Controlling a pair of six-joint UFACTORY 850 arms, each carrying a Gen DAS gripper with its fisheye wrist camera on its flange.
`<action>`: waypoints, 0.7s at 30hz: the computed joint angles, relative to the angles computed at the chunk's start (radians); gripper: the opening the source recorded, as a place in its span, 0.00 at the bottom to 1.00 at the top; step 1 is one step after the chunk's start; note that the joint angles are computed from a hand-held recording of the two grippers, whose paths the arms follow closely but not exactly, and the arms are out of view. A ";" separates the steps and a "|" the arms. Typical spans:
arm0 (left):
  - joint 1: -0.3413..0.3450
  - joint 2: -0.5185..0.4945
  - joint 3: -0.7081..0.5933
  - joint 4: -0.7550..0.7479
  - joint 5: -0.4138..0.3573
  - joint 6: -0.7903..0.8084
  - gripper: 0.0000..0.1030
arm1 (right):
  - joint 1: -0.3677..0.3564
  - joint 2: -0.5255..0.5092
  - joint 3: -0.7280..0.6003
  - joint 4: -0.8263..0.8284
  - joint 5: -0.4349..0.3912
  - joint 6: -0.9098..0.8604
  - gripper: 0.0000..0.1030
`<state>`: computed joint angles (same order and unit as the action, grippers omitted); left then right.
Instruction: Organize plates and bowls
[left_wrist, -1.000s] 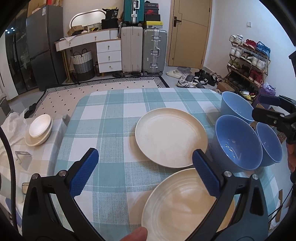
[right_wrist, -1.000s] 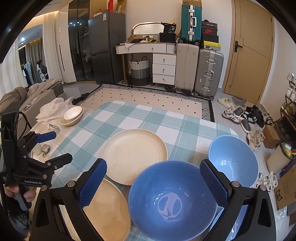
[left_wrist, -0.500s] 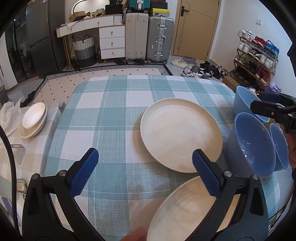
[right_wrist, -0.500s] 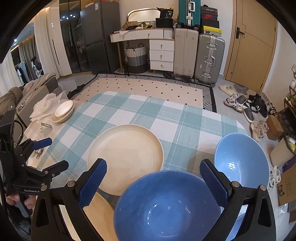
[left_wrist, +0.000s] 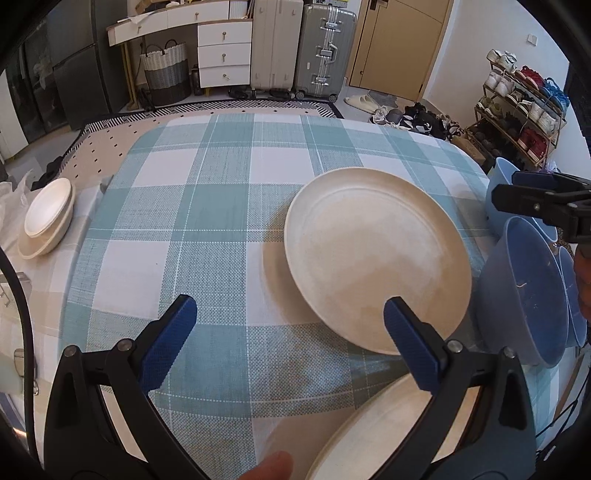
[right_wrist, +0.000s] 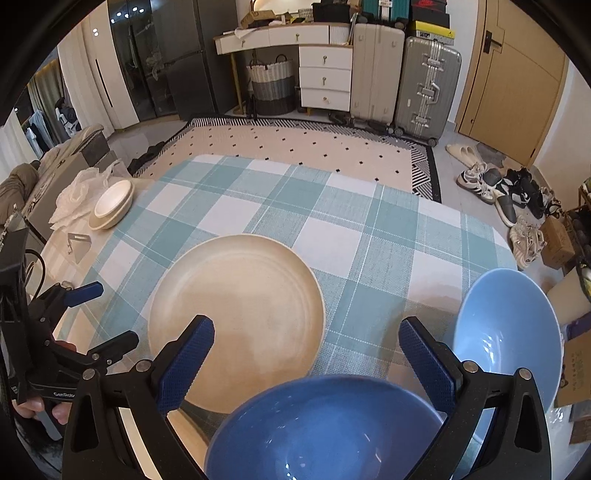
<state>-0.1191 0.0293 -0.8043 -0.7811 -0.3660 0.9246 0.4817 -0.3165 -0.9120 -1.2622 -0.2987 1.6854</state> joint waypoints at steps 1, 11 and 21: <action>-0.001 -0.007 -0.004 0.005 0.000 -0.007 0.98 | -0.007 -0.012 -0.010 0.039 0.006 -0.039 0.99; -0.009 -0.079 -0.044 0.011 -0.032 -0.034 0.98 | -0.064 -0.109 -0.096 0.504 0.061 -0.532 0.99; -0.019 -0.115 -0.064 -0.005 -0.055 -0.026 0.93 | -0.102 -0.191 -0.166 0.954 0.040 -1.001 0.79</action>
<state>-0.1383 -0.0853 -0.8687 -0.7860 -0.4214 0.8989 0.3795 -0.5075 -1.0780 -0.3077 -0.2583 0.6845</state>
